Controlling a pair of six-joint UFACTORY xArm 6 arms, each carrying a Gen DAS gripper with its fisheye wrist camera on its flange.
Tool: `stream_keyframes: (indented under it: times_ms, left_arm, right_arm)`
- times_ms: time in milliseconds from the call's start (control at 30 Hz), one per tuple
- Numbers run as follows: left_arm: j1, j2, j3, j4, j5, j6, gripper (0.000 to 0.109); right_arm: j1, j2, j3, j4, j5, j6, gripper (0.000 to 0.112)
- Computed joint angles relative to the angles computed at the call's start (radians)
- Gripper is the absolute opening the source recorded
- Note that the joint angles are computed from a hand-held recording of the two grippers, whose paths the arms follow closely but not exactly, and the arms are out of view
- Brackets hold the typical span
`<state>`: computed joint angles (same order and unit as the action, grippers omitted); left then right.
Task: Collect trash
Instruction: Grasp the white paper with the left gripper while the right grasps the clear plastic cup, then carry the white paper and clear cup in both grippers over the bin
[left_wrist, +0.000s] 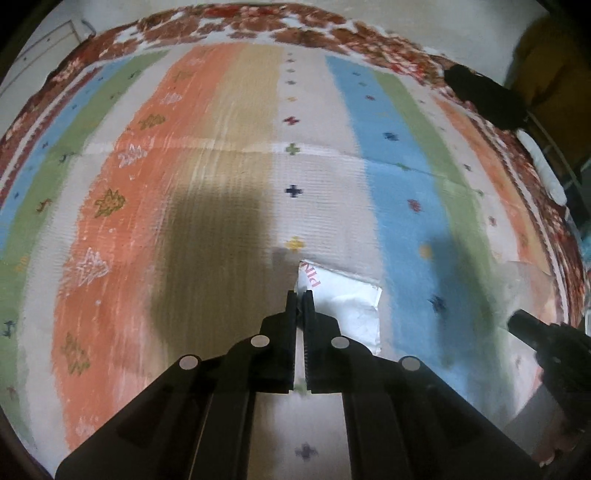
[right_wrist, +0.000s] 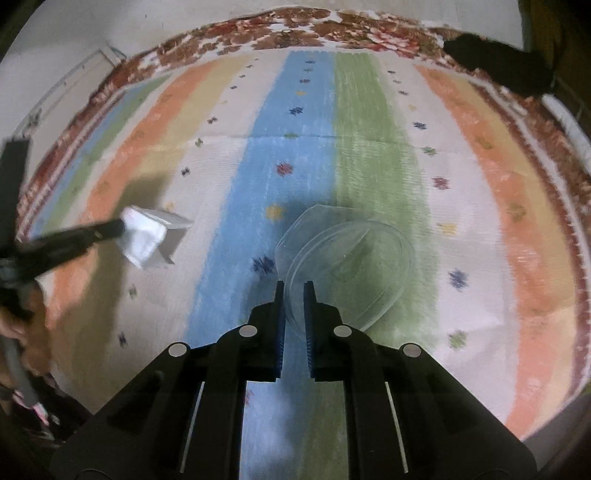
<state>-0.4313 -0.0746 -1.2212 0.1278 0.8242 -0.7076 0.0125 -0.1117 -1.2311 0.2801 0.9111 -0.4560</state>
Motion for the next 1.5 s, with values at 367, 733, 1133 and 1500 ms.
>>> stream_keyframes:
  times_ms: [367,733,1133,1500]
  left_arm:
    - [-0.116,-0.154,0.011,0.005,0.071,0.023,0.002]
    - [-0.253,-0.332,0.071,0.071,0.125,-0.092,0.002]
    - [-0.406,-0.501,0.170,0.209,0.175,-0.274,0.002]
    - [-0.600,-0.606,0.259,0.314,0.231,-0.437,0.002]
  right_arm:
    - [-0.021,-0.229,0.109,0.049,0.084,-0.064,0.008]
    - [-0.078,-0.467,0.225,0.130,0.193,-0.145,0.008]
    - [-0.183,-0.709,0.352,0.231,0.337,-0.219,0.008]
    - [-0.425,-0.886,0.433,0.347,0.569,-0.375,0.008]
